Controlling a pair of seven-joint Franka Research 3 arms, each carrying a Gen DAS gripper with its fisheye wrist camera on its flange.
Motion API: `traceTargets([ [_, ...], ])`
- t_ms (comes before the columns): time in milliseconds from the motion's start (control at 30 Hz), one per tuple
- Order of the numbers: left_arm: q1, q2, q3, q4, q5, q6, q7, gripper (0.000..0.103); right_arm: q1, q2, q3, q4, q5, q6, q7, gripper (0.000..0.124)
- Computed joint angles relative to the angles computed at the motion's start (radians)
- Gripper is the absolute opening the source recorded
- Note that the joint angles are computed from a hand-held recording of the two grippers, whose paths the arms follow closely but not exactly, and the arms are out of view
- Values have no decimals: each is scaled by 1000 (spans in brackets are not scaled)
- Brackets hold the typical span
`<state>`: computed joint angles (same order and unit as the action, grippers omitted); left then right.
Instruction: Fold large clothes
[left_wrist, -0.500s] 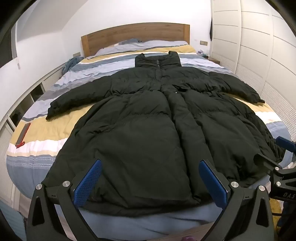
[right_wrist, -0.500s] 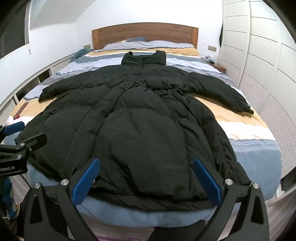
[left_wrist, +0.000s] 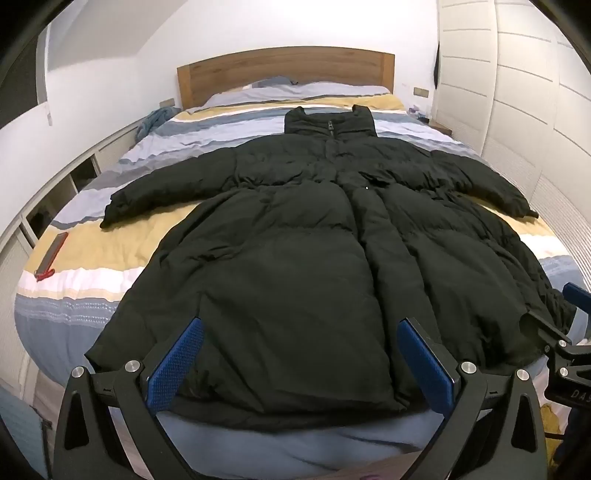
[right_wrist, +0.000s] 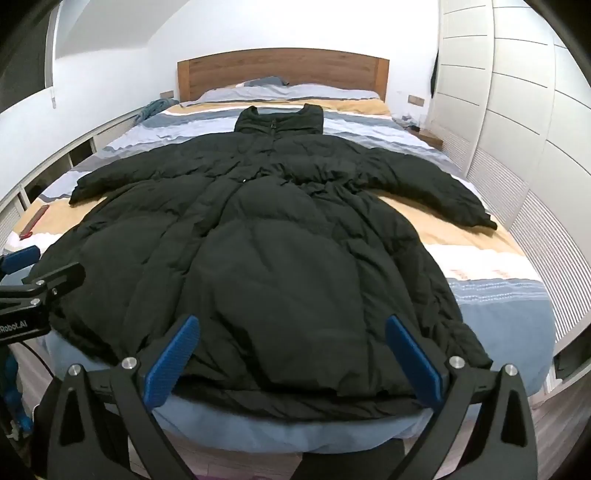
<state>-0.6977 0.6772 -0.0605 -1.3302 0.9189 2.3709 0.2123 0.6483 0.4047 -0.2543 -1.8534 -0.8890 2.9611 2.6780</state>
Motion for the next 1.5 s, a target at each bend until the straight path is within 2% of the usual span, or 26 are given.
traceTargets([
  [367, -1, 1, 1, 2, -4, -3, 11, 102, -5, -2, 11, -5, 56, -10, -65, 102],
  [567, 17, -1, -13, -6, -37, 18, 33, 102, -6, 1, 12, -2, 70, -13, -86, 102],
  [733, 16, -15, -2, -26, -26, 39, 13, 102, -7, 3, 19, 0, 81, -29, -104, 102],
  [1033, -1, -7, 6, -10, 6, 8, -6, 102, -14, 7, 27, 1, 116, -29, -143, 102],
  [1233, 11, -6, -5, -13, -6, 16, 4, 102, -7, 9, 23, 3, 130, -33, -158, 102],
  [1367, 28, -6, -17, -18, -38, 42, 33, 102, -12, 11, 31, 5, 152, -37, -182, 102],
  [1500, 27, -24, -5, -48, -29, 78, 12, 102, -9, 14, 29, 8, 166, -37, -194, 102],
])
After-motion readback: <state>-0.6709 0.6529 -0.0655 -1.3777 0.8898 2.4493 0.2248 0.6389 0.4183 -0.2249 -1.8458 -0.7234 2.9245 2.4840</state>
